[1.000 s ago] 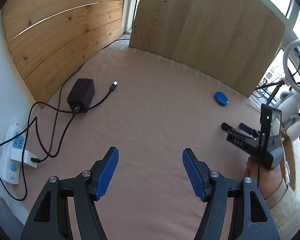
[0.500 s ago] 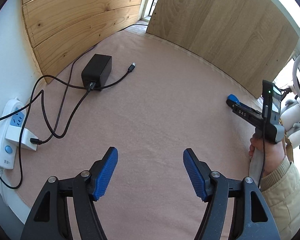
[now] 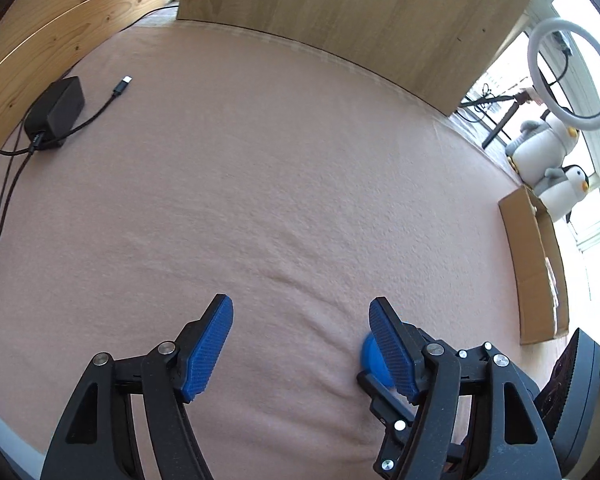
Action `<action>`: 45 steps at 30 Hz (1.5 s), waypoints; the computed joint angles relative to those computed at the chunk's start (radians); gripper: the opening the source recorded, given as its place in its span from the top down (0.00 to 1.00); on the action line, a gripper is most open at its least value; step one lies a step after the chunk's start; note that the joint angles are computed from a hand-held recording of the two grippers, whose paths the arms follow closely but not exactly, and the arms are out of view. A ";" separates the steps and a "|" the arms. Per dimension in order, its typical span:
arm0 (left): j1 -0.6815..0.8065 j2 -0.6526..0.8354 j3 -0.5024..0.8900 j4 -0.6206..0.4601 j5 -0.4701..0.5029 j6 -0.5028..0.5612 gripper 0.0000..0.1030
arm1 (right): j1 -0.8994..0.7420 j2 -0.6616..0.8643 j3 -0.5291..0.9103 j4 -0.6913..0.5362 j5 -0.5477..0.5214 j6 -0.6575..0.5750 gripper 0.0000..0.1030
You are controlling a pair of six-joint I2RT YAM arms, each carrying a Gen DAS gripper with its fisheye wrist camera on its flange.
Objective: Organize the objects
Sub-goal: 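Move the right gripper to the blue round tin, then grasp the blue round tin with the right gripper, then lift the blue tin and carry it over the box with the right gripper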
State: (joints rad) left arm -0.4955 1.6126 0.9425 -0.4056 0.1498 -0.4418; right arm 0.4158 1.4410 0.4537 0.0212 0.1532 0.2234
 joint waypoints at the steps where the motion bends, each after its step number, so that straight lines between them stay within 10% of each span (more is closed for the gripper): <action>1: -0.020 0.001 -0.007 0.010 0.002 0.009 0.28 | 0.019 -0.014 -0.019 0.011 0.020 0.008 0.55; 10: -0.108 -0.017 -0.076 0.170 0.050 0.233 0.28 | -0.009 -0.174 -0.134 -0.003 -0.040 -0.062 0.40; 18: -0.177 -0.006 -0.153 0.260 0.061 0.401 0.28 | -0.323 -0.491 -0.223 -0.269 -0.200 -0.178 0.38; 25: -0.272 0.060 -0.157 0.336 -0.075 0.490 0.38 | -0.517 -0.136 0.067 -0.339 -0.499 -0.262 0.38; 45: -0.289 0.090 -0.162 0.416 -0.111 0.515 0.48 | -0.262 0.151 0.334 -0.500 -0.414 -0.481 0.55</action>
